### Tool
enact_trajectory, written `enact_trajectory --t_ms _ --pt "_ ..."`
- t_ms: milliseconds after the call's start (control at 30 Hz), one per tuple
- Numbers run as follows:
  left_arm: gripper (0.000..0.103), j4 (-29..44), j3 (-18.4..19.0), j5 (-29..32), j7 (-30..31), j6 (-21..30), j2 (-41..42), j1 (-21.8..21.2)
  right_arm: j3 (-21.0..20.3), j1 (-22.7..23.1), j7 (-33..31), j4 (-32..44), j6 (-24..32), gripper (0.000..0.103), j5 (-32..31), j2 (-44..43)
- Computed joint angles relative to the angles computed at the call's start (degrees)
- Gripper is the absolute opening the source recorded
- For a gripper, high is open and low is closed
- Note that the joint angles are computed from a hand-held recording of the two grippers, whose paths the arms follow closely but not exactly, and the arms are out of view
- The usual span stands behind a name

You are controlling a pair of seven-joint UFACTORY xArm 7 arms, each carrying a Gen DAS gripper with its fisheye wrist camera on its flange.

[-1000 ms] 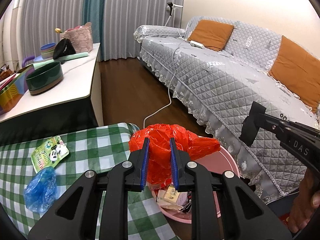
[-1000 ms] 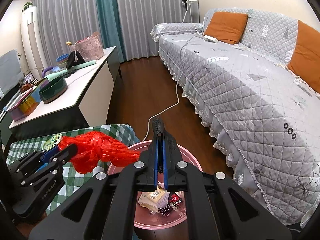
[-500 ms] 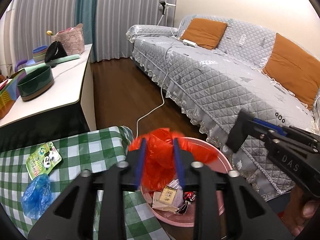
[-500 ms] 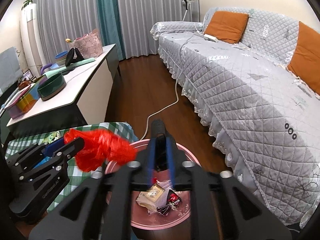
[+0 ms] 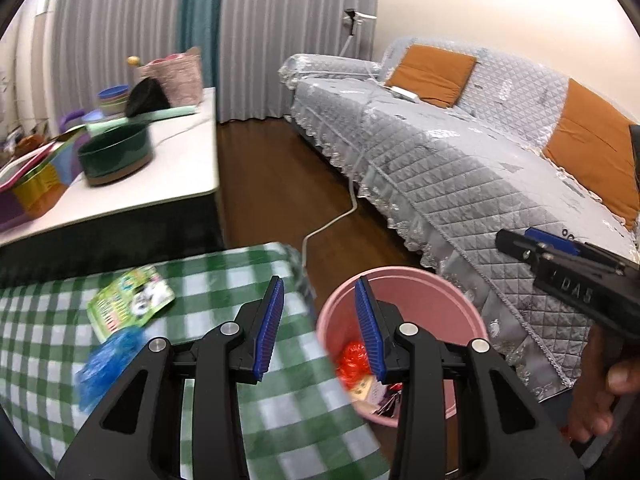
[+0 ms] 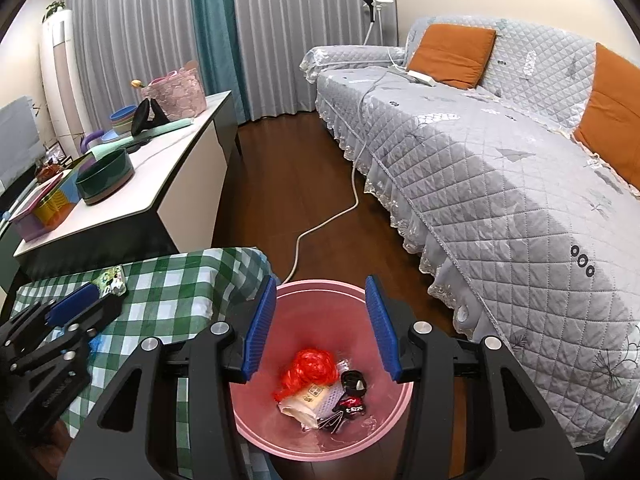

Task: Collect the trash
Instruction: 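Open the left gripper to drop the red plastic bag into the pink bucket, then move both grippers back over the blue bag and green panda packet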

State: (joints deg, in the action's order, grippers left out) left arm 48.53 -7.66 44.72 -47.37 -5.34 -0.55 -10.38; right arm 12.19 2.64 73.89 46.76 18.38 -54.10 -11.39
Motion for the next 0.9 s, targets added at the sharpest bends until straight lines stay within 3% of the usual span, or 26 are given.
enact_trajectory --t_ms 100,233,333,533,600,667,767,900 --pt "0.037 -4.31 1.46 -2.67 3.1 -0.87 -3.4 1.37 0.59 0.62 0.35 0.47 -0.42 0.047 0.08 0.15" --pt "0.037 -10.3 11.19 -10.04 11.89 -1.01 -8.04 -3.69 1.69 1.83 1.59 1.83 -0.96 0.047 -0.97 1.11" --pt "0.037 -13.4 17.56 -12.8 16.96 -0.66 -10.68 -5.19 1.88 3.33 2.0 3.07 -2.0 0.047 -0.76 2.47" --pt "0.037 -15.38 31.05 -20.14 26.06 -0.45 -11.6 -9.92 1.48 8.09 1.98 7.3 -4.7 0.042 -0.62 8.34" --pt "0.037 -15.44 35.93 -23.05 28.27 -0.95 -10.95 -12.86 1.01 10.27 2.37 9.3 -5.4 0.041 -1.09 10.81" --pt "0.036 -15.05 43.72 -27.2 31.25 -1.59 -9.93 -19.16 0.34 12.37 3.01 11.25 -5.73 0.041 -2.19 12.96" --pt "0.036 -14.25 52.05 -31.43 34.57 -2.5 -8.57 -26.54 -0.63 15.89 4.39 15.19 -6.11 0.041 -4.19 16.97" --pt "0.036 -13.61 60.37 -35.33 38.28 -3.7 -7.95 -33.9 -1.67 20.09 2.95 20.94 -6.76 0.042 -2.4 23.41"
